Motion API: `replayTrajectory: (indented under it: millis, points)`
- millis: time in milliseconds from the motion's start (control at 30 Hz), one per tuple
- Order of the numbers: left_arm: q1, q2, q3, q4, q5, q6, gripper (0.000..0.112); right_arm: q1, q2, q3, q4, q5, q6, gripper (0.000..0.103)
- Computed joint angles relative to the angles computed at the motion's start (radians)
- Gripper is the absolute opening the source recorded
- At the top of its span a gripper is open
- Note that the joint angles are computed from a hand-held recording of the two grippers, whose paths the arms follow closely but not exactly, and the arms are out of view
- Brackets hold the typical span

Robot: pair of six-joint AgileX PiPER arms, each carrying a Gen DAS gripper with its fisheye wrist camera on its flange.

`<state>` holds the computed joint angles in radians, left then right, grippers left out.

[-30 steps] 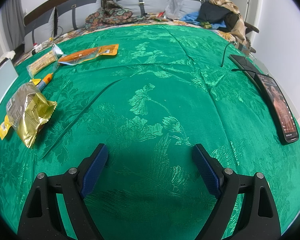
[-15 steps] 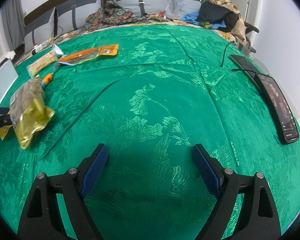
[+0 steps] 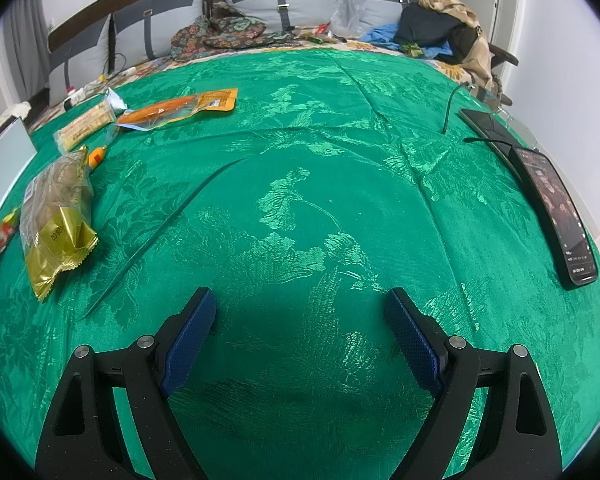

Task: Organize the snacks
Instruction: 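Grasp the clear gold-edged pack of round brown snacks with right while left holds yellow pack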

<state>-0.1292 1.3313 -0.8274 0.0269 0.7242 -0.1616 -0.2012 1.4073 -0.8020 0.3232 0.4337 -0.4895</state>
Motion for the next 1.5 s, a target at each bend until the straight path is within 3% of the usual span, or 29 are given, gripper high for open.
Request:
replayTrajectory:
  millis: [67, 133, 233, 400, 767, 833, 933, 1000, 1067, 1233, 1333, 1467, 1500]
  points:
    - [-0.004, 0.013, 0.012, 0.019, -0.041, -0.046, 0.089, 0.000, 0.000, 0.000, 0.000, 0.000, 0.000, 0.089]
    - [-0.011, 0.041, 0.006, 0.051, -0.080, -0.104, 0.089, -0.001, 0.000, 0.000, 0.002, 0.000, -0.002, 0.089]
    - [-0.026, 0.083, 0.011, 0.173, -0.141, -0.246, 0.103, -0.001, 0.000, 0.000, 0.002, 0.000, -0.002, 0.089]
    - [-0.031, 0.048, 0.101, 0.303, -0.276, -0.378, 0.103, -0.002, 0.000, 0.000, 0.005, 0.000, -0.006, 0.089]
    - [-0.037, 0.035, 0.117, 0.333, -0.289, -0.420, 0.103, -0.007, 0.000, -0.001, 0.023, 0.006, -0.029, 0.089]
    - [-0.039, 0.036, 0.117, 0.341, -0.289, -0.430, 0.103, -0.030, 0.006, -0.031, 0.092, 0.073, -0.111, 0.088]
    - [-0.039, 0.036, 0.119, 0.342, -0.292, -0.433, 0.103, -0.071, -0.054, -0.065, 0.342, 0.198, -0.306, 0.087]
    - [-0.039, 0.036, 0.118, 0.343, -0.291, -0.435, 0.103, -0.016, -0.069, -0.126, 0.414, 0.290, -0.364, 0.088]
    - [-0.038, 0.036, 0.118, 0.341, -0.292, -0.431, 0.103, 0.096, -0.034, -0.219, 0.362, 0.362, -0.328, 0.088]
    - [-0.037, 0.038, 0.118, 0.339, -0.294, -0.429, 0.103, 0.438, 0.138, -0.434, -0.047, 0.374, -0.004, 0.088]
    - [-0.037, 0.038, 0.118, 0.340, -0.294, -0.430, 0.103, 0.536, 0.256, -0.524, -0.206, 0.411, 0.140, 0.088]
    - [-0.037, 0.039, 0.118, 0.341, -0.295, -0.431, 0.103, 0.551, 0.324, -0.553, -0.264, 0.434, 0.221, 0.084]
    - [-0.037, 0.039, 0.118, 0.341, -0.295, -0.431, 0.103, 0.520, 0.303, -0.527, -0.209, 0.410, 0.205, 0.071]
